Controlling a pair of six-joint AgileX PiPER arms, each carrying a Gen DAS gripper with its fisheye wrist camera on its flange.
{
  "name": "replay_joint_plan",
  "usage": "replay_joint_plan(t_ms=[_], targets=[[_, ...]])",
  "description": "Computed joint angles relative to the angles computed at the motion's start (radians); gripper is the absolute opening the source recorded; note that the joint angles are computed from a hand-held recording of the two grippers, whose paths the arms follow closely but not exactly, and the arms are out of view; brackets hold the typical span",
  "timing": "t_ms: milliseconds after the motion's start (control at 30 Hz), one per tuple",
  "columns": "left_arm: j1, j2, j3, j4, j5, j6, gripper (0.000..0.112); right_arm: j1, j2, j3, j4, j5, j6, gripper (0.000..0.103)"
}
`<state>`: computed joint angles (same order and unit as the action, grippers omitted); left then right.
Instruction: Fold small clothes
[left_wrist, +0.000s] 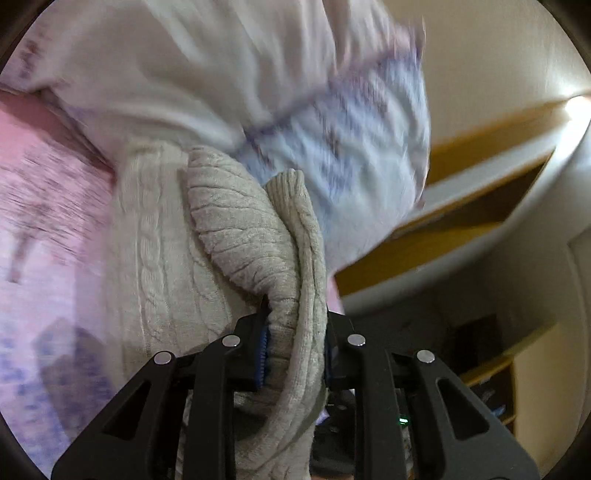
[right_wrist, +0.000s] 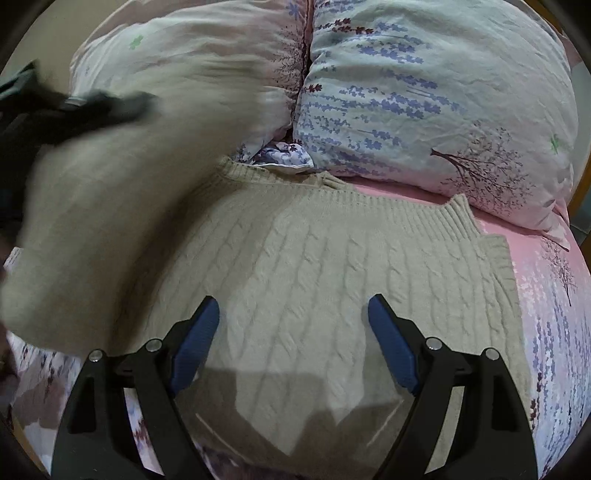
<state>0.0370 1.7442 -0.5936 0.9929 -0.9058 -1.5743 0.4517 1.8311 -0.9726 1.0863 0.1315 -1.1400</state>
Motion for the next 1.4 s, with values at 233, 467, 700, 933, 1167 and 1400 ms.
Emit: replay_joint_plan(t_ms=[233, 467, 700, 933, 1167, 1400], targets=[[-0.043, 0.147, -0.137, 0.163, -0.06, -0.095, 0.038, -0.241, -0.063, 0.097, 0.265, 0.289, -0.395, 0.083], [0.129, -0.015, 0.04, 0.123, -0.151, 0.054, 0.077, -0.482, 0.106, -0.095, 0.217, 0.804, -0.126, 0.083], [0.123, -0.161, 0.117, 0.119, 0.24, 0.076, 0.077, -0.484, 0.291, -0.285, 0.22, 1.02, 0.132, 0.072], [0.022, -0.06, 0.086, 0.065, 0.349, 0.118, 0.078, -0.444, 0.33, -0.354, 0.205, 0.994, 0.287, 0.059], [-0.015, -0.044, 0.068, 0.046, 0.342, 0.098, 0.081, -0.356, 0.263, -0.363, 0.117, 0.791, 0.272, 0.015], [-0.067, -0.062, 0.058, -0.004, 0.342, 0.089, 0.085, -0.333, -0.067, -0.155, 0.177, 0.459, -0.038, 0.015]])
